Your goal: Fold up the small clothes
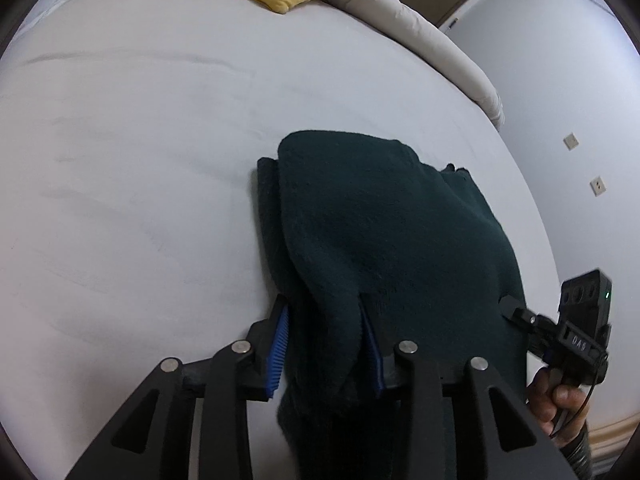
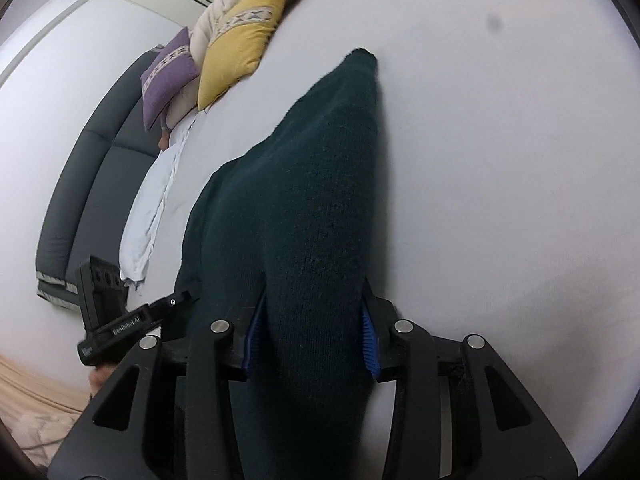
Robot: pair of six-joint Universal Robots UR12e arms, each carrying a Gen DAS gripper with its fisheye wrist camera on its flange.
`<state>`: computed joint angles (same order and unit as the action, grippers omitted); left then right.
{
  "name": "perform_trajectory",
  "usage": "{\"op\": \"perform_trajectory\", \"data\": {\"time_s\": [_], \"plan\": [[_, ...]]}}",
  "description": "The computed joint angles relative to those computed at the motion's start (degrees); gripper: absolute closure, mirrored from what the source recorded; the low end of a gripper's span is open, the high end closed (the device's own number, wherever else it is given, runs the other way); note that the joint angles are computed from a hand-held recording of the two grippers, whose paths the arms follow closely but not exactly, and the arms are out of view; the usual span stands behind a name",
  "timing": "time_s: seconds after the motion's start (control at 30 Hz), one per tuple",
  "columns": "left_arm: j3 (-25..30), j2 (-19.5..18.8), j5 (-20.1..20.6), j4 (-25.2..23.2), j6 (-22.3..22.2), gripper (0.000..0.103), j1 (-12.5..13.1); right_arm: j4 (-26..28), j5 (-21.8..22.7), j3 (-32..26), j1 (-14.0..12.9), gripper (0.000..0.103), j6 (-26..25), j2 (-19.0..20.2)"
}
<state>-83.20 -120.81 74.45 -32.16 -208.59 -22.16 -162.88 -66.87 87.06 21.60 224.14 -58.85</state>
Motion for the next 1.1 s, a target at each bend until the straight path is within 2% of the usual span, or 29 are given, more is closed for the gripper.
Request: {"op": "perform_trajectory", "data": {"time_s": [0.13,0.2,0.23,0.27,0.4,0.5,0.6,0.63,0.67,0.7,0.8,0.83,0.97,1.03,1.1], "plan": [[-0.59,0.21,1.06,1.27,-0.38,0.064,-0.22,-3.09,-0.14,3.42,-0.03,0.067,0.90,-2.05],[-2.03,1.18,0.85,2.55,-1.32,0.060,0.00,-2.67,-1.75,3.52,0.45,0.063,1.06,-2.44],[-2.74,1.82,1.52,2.85,-1.58,0.055,0.00,-1.77,-3.06,3.96,0.54,0.056,0.53,-3.20],[-3.13,2.32,2.97,2.89,-1.61,0.051,-0.15,0.61,-6.62,4.34,1.15,0.049,-0.53,-4.63],[-5.09,4.87,11.26,4.16,-1.35,0.048,-1.29,7.07,-18.68,4.40,3.23,0.047,-3.65,-8.01],[-6.05,6.49,16.50,6.59,-0.32,0.045,-2.45,8.82,-23.66,4.69,4.05,0.047,-5.11,-9.96],[-5.95,7.25,23.33,9.51,3.12,0.028,-4.45,8.98,-30.03,4.14,5.87,0.041,-8.13,-11.14],[-5.49,7.10,26.09,10.63,4.62,0.018,-5.28,8.96,-32.49,3.61,6.74,0.035,-9.13,-11.24],[-5.07,6.92,29.60,12.20,6.41,0.013,-6.38,8.68,-34.20,3.30,7.42,0.034,-9.90,-11.33],[-4.51,6.47,33.90,14.41,8.59,0.000,-7.70,8.33,-35.18,3.02,7.95,0.034,-10.60,-11.41],[-3.61,5.46,42.46,20.21,13.46,0.000,-10.38,8.35,-37.26,1.35,9.39,0.033,-12.30,-11.42],[-3.55,5.54,43.94,20.72,13.96,0.000,-10.84,8.19,-38.15,0.88,9.91,0.030,-12.81,-11.45],[-3.09,5.87,47.59,22.10,14.41,0.000,-12.11,6.49,-43.47,-0.13,12.29,0.011,-14.46,-11.71],[-2.98,6.23,50.42,23.04,14.56,0.000,-12.74,5.59,-45.93,-0.64,13.30,0.008,-15.87,-11.73],[-3.27,6.96,50.68,23.41,14.98,0.000,-12.79,6.46,-48.15,-1.18,14.20,0.004,-16.90,-11.93]]}}
